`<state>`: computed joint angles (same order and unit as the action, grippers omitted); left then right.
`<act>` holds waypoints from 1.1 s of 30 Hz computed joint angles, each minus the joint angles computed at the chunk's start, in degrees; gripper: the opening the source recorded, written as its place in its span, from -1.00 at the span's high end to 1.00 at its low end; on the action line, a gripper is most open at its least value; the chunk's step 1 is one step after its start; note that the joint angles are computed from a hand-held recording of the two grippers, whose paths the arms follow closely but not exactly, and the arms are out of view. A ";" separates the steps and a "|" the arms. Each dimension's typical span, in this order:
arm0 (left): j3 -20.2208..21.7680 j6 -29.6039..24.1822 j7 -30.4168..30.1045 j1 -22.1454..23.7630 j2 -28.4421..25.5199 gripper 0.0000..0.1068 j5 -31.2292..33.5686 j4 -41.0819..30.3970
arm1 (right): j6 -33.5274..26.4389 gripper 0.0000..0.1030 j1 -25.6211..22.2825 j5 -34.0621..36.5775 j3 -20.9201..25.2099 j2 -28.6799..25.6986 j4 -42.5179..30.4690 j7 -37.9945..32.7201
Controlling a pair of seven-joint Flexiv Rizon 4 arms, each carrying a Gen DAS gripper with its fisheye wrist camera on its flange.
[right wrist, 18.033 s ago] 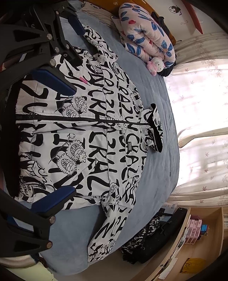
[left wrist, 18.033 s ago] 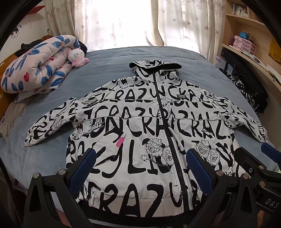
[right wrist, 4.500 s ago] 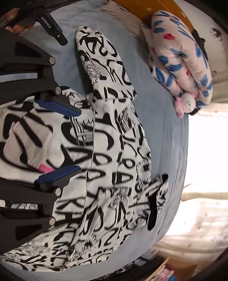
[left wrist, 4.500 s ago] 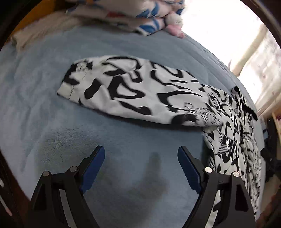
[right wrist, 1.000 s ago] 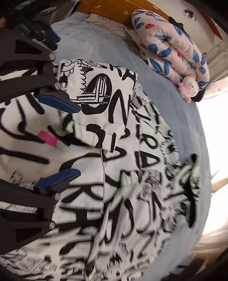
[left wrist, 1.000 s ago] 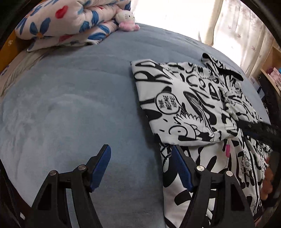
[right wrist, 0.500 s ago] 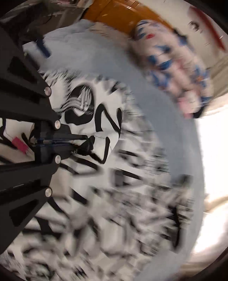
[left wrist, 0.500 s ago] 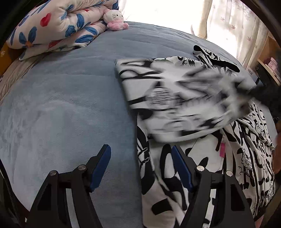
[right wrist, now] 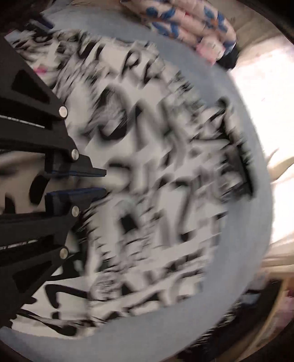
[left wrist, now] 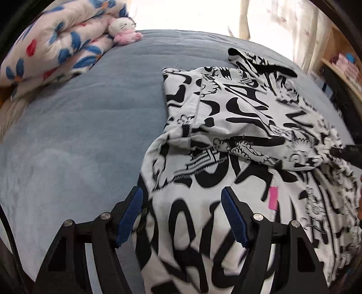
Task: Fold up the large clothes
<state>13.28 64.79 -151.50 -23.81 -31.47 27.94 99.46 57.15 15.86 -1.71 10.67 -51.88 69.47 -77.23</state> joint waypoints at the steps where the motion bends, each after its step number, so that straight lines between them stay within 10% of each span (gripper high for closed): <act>1: 0.32 -1.97 0.56 -0.44 -0.82 -0.32 0.43 -1.68 | 0.25 0.69 -1.85 1.86 2.09 0.16 0.44 -1.59; 6: 1.55 -10.92 2.87 -0.53 -5.63 -0.32 3.13 -11.17 | 0.88 -0.02 -4.67 6.70 5.93 -0.43 -1.74 -6.97; 14: -2.18 -13.05 9.02 6.46 -10.99 -0.15 -2.70 -15.87 | -6.93 -0.01 -0.18 4.95 3.55 -8.06 -15.20 -10.13; 15: -3.32 -9.92 10.13 7.96 -10.78 0.29 -4.29 -14.48 | -7.39 0.27 0.93 3.73 2.63 -8.54 -15.76 -11.46; 18: -2.00 -6.49 9.21 7.85 -10.11 0.46 -7.18 -12.32 | -1.68 0.71 4.16 1.06 -0.70 -7.61 -13.71 -12.08; 22: -1.07 -0.35 7.40 8.84 -9.79 0.47 -9.55 -9.11 | 6.84 0.78 5.32 0.04 -1.27 -8.80 -14.85 -10.88; 33: -3.16 8.24 17.39 11.52 -6.45 0.13 -16.19 -0.86 | -3.53 0.57 4.62 -1.96 -1.17 -14.10 -23.72 -7.88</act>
<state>10.12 73.04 -134.12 -12.29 -37.92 11.75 98.59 53.62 20.49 -3.67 9.50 -65.98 45.75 -85.10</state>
